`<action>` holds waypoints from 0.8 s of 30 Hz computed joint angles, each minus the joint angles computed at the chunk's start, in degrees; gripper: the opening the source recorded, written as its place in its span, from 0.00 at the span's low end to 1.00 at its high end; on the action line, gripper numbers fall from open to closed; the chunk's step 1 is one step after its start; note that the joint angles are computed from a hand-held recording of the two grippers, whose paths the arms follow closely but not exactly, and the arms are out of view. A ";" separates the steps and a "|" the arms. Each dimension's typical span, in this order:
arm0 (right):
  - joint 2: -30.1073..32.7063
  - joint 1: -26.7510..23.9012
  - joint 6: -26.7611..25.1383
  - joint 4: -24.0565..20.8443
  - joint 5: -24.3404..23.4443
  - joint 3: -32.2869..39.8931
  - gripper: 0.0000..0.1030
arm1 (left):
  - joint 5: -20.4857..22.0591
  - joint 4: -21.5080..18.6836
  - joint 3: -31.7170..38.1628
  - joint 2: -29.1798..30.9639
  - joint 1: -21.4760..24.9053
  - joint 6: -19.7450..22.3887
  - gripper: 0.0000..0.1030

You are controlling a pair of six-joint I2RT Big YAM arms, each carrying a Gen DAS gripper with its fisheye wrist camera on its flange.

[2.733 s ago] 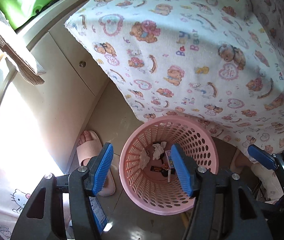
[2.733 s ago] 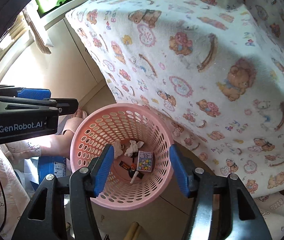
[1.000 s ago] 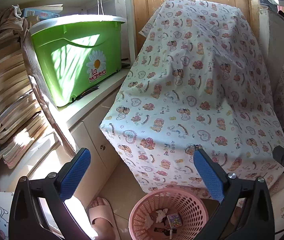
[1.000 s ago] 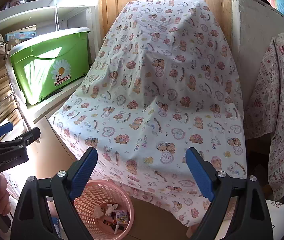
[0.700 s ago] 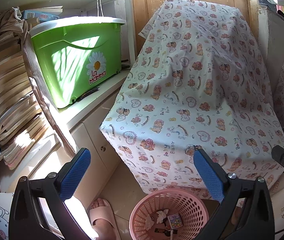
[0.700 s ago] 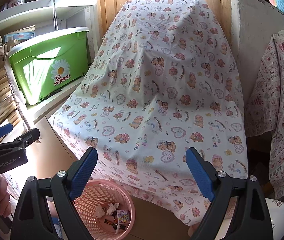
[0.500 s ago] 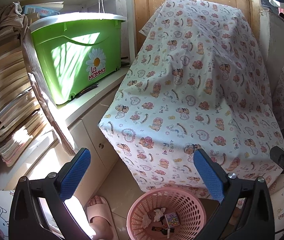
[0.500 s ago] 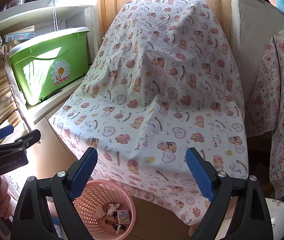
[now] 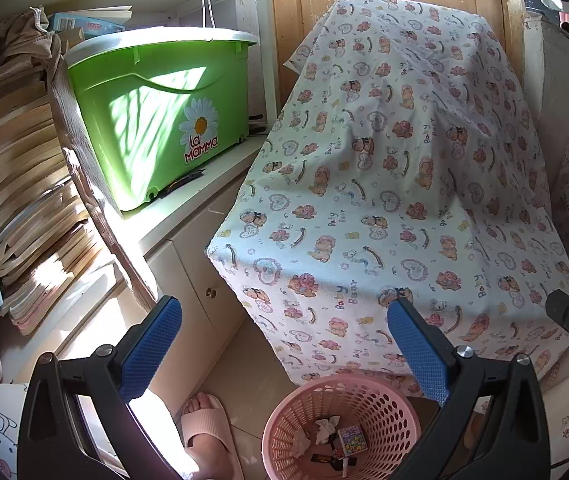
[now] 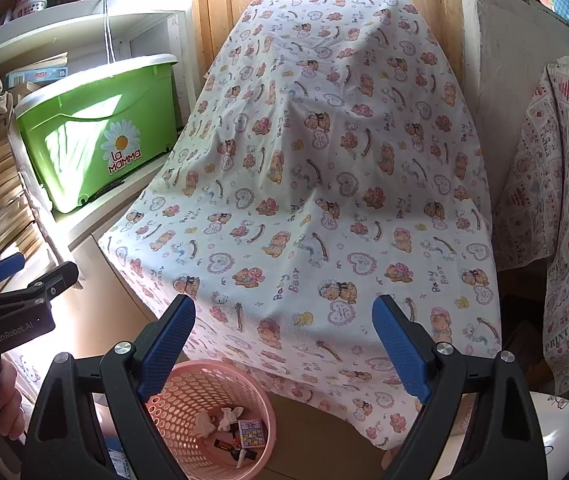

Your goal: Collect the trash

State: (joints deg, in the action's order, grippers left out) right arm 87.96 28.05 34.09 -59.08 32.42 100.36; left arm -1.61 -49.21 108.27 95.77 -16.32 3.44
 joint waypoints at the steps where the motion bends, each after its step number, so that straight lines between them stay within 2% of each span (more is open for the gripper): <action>1: 0.04 0.01 0.02 -0.01 -0.06 0.03 0.89 | -0.03 0.03 -0.01 0.01 0.01 0.04 0.99; 24: 0.50 0.05 -0.53 -0.02 -0.59 0.35 0.89 | 0.41 0.32 -0.30 -0.15 -0.27 -0.22 0.99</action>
